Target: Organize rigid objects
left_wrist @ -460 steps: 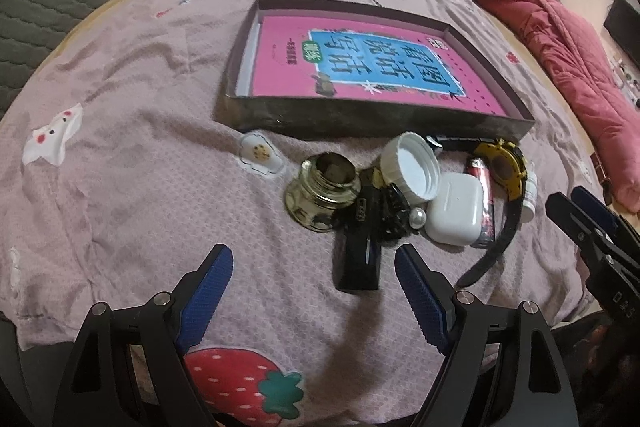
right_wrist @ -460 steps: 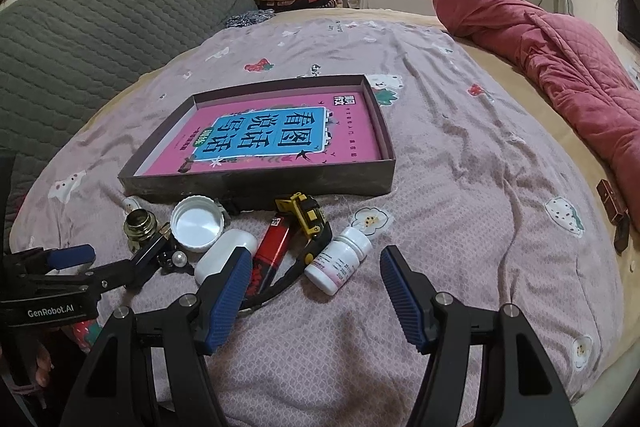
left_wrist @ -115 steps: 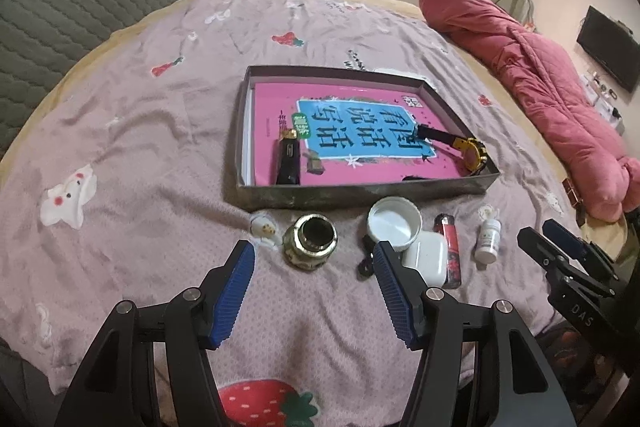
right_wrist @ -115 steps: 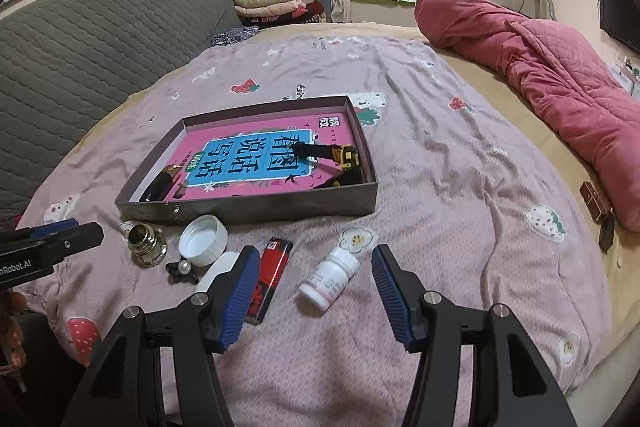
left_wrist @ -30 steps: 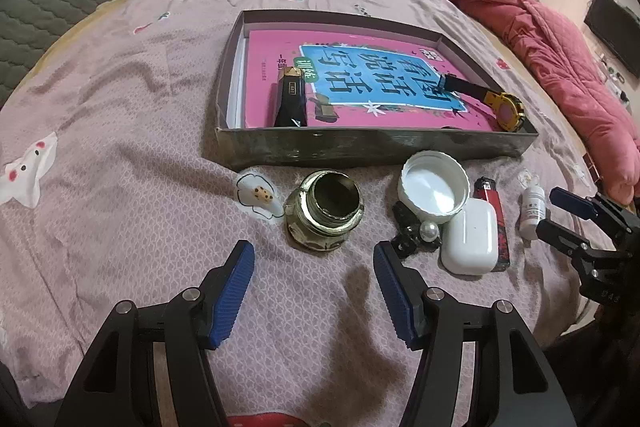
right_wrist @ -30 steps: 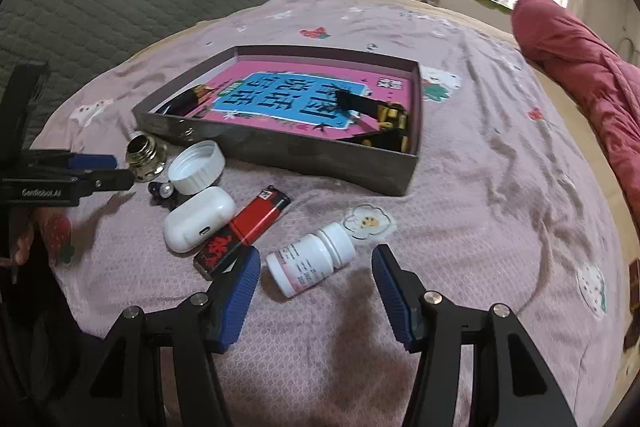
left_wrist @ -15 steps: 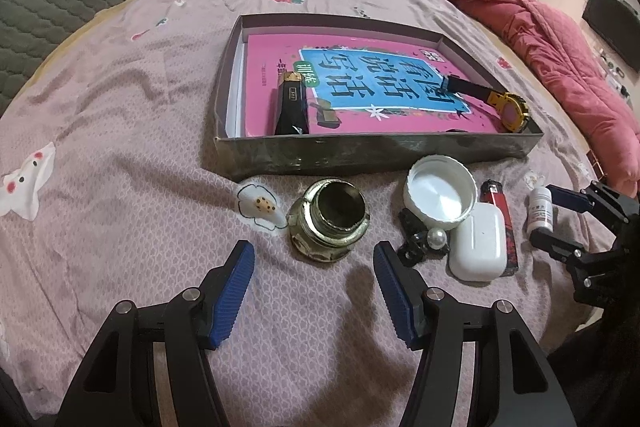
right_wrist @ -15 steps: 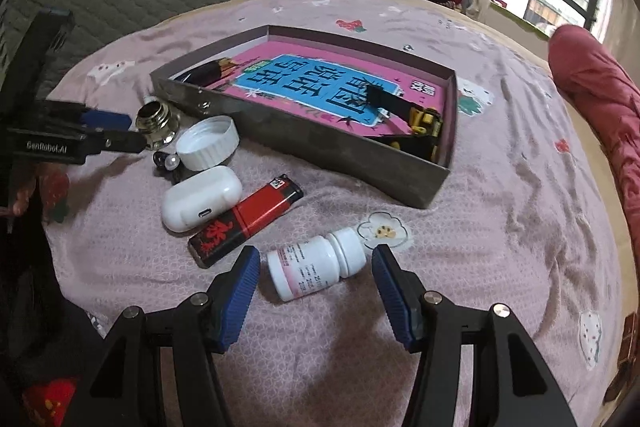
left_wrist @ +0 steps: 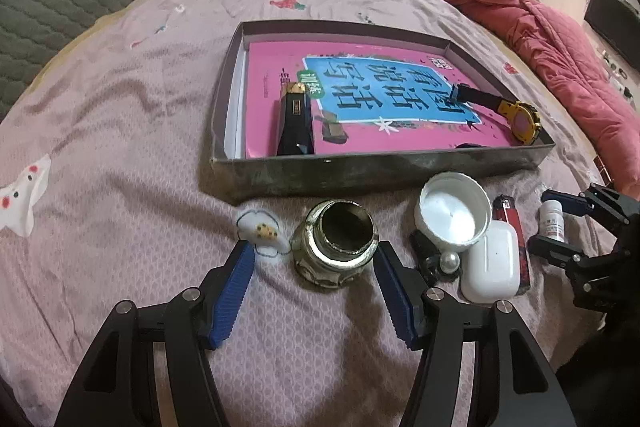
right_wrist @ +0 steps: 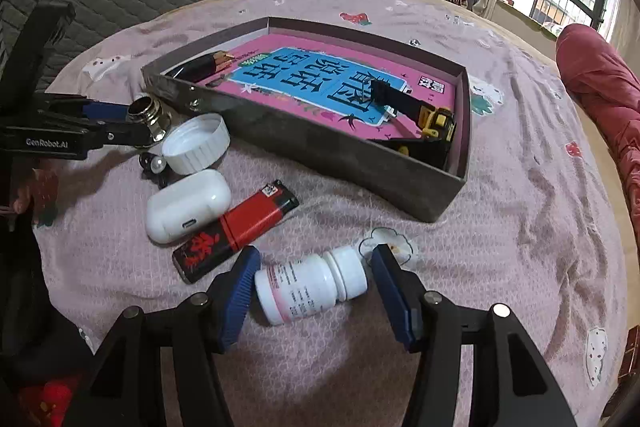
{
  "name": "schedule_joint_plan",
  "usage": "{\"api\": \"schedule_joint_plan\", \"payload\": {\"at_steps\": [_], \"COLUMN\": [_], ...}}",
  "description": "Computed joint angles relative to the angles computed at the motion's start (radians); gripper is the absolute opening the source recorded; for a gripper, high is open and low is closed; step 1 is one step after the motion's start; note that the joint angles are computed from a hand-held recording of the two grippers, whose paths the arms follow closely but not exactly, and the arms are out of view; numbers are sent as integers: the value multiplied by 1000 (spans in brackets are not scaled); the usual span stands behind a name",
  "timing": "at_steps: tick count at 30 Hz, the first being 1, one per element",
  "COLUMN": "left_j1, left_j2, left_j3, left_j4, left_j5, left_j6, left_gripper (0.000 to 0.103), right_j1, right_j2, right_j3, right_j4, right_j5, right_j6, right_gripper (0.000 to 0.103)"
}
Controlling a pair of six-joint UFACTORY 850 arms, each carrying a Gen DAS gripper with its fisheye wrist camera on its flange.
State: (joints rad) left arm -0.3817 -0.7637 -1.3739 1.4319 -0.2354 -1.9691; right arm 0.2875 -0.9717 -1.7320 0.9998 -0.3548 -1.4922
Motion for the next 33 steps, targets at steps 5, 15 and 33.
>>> {"api": "schedule_joint_plan", "payload": {"at_steps": [5, 15, 33], "left_j1": [-1, 0, -9], "left_j2": [-9, -20, -32], "left_j3": [-11, -21, -20], "left_j4": [14, 71, 144], "left_j5": [-11, -15, -46], "left_j6": [0, -48, -133], "left_gripper": [64, 64, 63], "right_j1": [3, 5, 1], "right_j2": [-5, -9, -16], "right_j3": [-9, -15, -29], "right_j4": [-27, -51, 10], "right_j5": [-2, 4, -5], "right_j6": [19, 28, 24], "right_gripper": [58, 55, 50]}}
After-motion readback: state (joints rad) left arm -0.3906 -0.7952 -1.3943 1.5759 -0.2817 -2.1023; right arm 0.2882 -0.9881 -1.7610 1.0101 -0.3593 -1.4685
